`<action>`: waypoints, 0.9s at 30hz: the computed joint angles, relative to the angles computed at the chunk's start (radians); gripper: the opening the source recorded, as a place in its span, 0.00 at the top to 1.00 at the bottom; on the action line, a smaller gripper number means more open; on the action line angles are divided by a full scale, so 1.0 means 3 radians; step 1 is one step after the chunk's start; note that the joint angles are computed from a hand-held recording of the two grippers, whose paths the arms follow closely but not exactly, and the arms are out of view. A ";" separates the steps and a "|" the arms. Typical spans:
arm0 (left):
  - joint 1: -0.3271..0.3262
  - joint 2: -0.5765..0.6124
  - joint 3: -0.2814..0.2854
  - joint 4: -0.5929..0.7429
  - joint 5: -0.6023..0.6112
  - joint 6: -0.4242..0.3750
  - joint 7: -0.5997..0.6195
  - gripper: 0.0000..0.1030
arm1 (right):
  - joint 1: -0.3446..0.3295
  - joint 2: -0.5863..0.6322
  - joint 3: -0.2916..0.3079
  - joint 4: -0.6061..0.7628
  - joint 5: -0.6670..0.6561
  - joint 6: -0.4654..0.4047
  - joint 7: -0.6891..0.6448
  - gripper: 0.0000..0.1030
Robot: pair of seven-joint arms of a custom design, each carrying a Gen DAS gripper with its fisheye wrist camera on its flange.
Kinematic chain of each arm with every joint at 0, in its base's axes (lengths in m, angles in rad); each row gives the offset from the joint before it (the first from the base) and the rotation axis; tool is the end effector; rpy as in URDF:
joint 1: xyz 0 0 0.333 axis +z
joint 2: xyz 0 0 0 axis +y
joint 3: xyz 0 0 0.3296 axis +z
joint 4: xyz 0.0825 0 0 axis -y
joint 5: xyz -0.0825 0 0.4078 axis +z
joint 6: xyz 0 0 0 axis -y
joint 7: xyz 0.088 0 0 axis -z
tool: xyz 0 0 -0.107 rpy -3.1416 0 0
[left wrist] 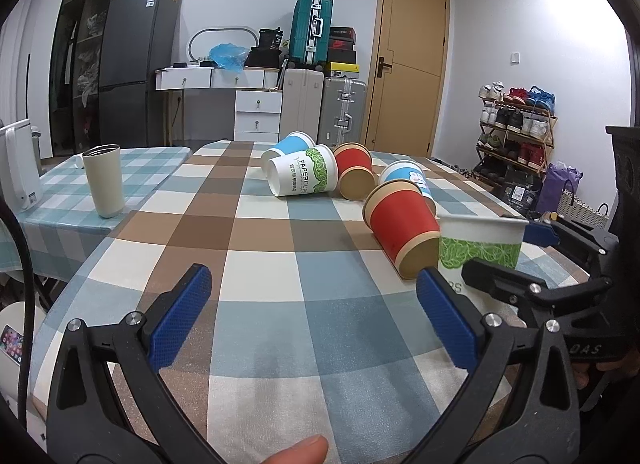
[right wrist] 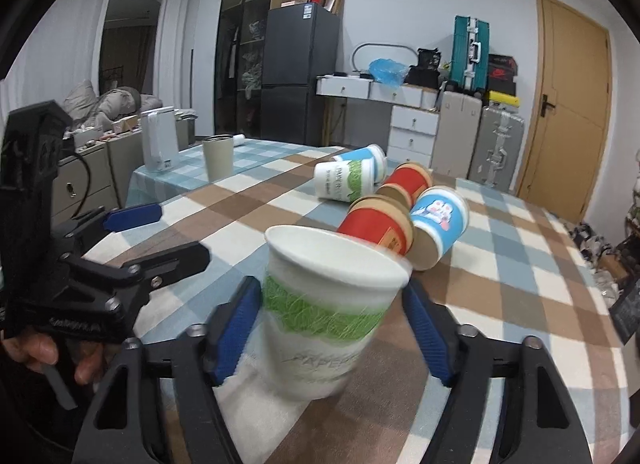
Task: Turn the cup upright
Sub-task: 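Rotate the white cup with the right tool until its open rim faces up, then lower the upright white cup onto the table and open the right tool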
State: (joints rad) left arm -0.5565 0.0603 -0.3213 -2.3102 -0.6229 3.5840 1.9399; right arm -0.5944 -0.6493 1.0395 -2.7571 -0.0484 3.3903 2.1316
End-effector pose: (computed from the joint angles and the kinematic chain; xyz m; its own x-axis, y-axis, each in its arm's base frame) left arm 0.4155 -0.3819 0.4510 -0.5307 -0.8413 0.1028 -0.3968 0.1394 -0.9073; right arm 0.3889 0.2046 0.4256 0.0793 -0.9922 0.0961 -0.4611 -0.1220 -0.8789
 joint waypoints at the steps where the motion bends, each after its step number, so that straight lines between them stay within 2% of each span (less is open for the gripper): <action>1: 0.0008 -0.0004 0.0001 -0.0007 0.0026 -0.0003 -0.0021 0.01 | 0.0025 -0.0010 -0.0014 -0.0016 -0.0011 -0.0004 -0.0015 0.36; 11: 0.0013 -0.0006 0.0000 -0.0012 0.0041 -0.0001 -0.0037 0.01 | 0.0498 0.0233 -0.0391 -0.0125 -0.0022 0.0022 -0.0334 0.39; 13: 0.0013 -0.0005 0.0000 -0.0013 0.0043 0.0004 -0.0036 0.01 | 0.0455 0.0200 -0.0316 -0.0132 0.0039 0.0039 -0.0374 0.39; 21: 0.0015 -0.0007 0.0001 -0.0015 0.0046 -0.0001 -0.0045 0.01 | 0.0494 0.0255 -0.0324 -0.0116 0.0129 0.0054 -0.0541 0.36; 22: 0.0015 -0.0007 0.0001 -0.0016 0.0046 0.0002 -0.0042 0.01 | 0.0496 0.0251 -0.0323 -0.0137 0.0144 0.0120 -0.0553 0.32; 23: 0.0015 -0.0006 0.0000 -0.0015 0.0050 0.0002 -0.0045 0.01 | 0.0467 0.0207 -0.0279 -0.0168 0.0200 0.0209 -0.0554 0.21; 24: 0.0025 -0.0009 -0.0001 -0.0023 0.0088 0.0004 -0.0078 0.01 | 0.0455 0.0188 -0.0260 -0.0194 0.0253 0.0296 -0.0572 0.16; 27: 0.0010 0.0004 -0.0003 -0.0007 0.0058 0.0023 -0.0045 0.01 | 0.0521 0.0159 -0.0319 -0.0257 0.0388 0.0453 -0.0668 0.10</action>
